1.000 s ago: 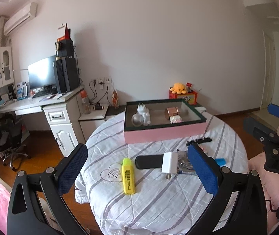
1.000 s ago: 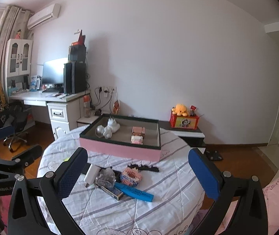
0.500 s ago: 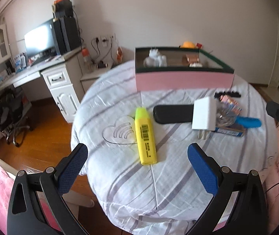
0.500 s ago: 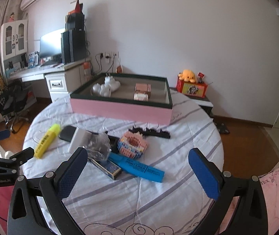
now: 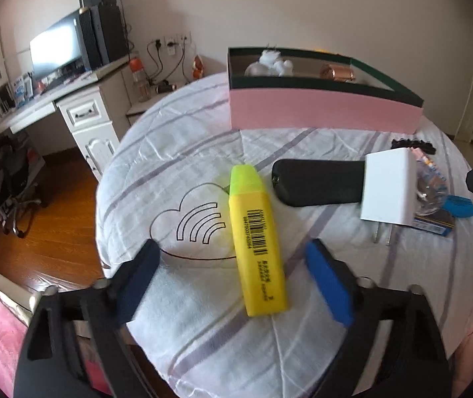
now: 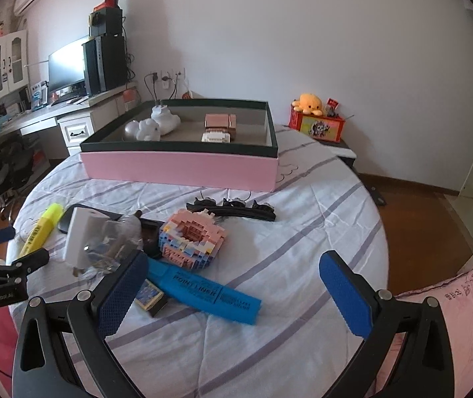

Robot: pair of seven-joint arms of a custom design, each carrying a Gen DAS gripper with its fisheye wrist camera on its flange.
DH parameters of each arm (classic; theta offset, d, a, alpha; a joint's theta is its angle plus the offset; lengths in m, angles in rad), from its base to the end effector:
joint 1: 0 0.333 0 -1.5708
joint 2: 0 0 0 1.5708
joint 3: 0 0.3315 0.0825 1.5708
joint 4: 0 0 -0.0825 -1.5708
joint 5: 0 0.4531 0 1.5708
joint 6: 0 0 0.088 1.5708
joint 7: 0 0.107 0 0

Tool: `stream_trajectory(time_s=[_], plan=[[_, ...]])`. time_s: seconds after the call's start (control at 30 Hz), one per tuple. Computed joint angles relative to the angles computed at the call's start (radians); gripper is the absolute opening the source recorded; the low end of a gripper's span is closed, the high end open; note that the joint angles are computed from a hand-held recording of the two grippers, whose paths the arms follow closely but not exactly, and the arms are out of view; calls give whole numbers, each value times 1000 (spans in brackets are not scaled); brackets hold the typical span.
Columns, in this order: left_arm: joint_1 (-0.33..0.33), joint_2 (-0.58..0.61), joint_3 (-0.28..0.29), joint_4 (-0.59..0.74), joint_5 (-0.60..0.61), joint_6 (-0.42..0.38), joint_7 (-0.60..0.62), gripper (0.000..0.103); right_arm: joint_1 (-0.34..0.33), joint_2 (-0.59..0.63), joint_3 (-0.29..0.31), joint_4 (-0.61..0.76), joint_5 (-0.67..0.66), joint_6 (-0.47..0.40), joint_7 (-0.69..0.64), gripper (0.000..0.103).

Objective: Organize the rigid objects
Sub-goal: 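Grasp the yellow highlighter with the left gripper while the right grasps the block donut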

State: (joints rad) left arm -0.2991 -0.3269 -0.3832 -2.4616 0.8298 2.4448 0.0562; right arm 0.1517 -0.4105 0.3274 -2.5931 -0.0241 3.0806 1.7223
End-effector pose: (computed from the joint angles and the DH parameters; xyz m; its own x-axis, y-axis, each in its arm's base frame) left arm 0.4020 -0.3258 0.4143 0.2558 -0.9662 -0.0310 -0.7043 -0.1643 -0.6906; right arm 0.4435 0.2379 0.4681 0.3626 -0.9314 0.0312 -0.5813 -0.2522 -0.7736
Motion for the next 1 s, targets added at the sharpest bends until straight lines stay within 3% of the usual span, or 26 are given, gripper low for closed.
stream_trajectory(time_s=[0.07,0.27,0.43,0.53,0.7,0.87,1.0], plan=[[10,0,5,-9,23,38,-11,82,3,28,-5,20,1,-7,-4,103],[21,12,7,-4,56,76,11,55,67,127,-66,91,15,-44,-40,103],[23,4,21,-11,38,124,48,27,207,184,-191,141,153,-80,-170,103],[30,-1,16,-16,35,137,49,27,257,214,-235,178,263,-127,-260,103],[44,-13,9,-30,36,165,34,27,256,240,-231,210,325,-161,-332,103],[49,-12,2,-28,39,166,33,27,326,230,-281,216,557,-187,-574,66],[47,-18,-2,-32,34,159,30,27,308,221,-256,212,585,-191,-604,63]])
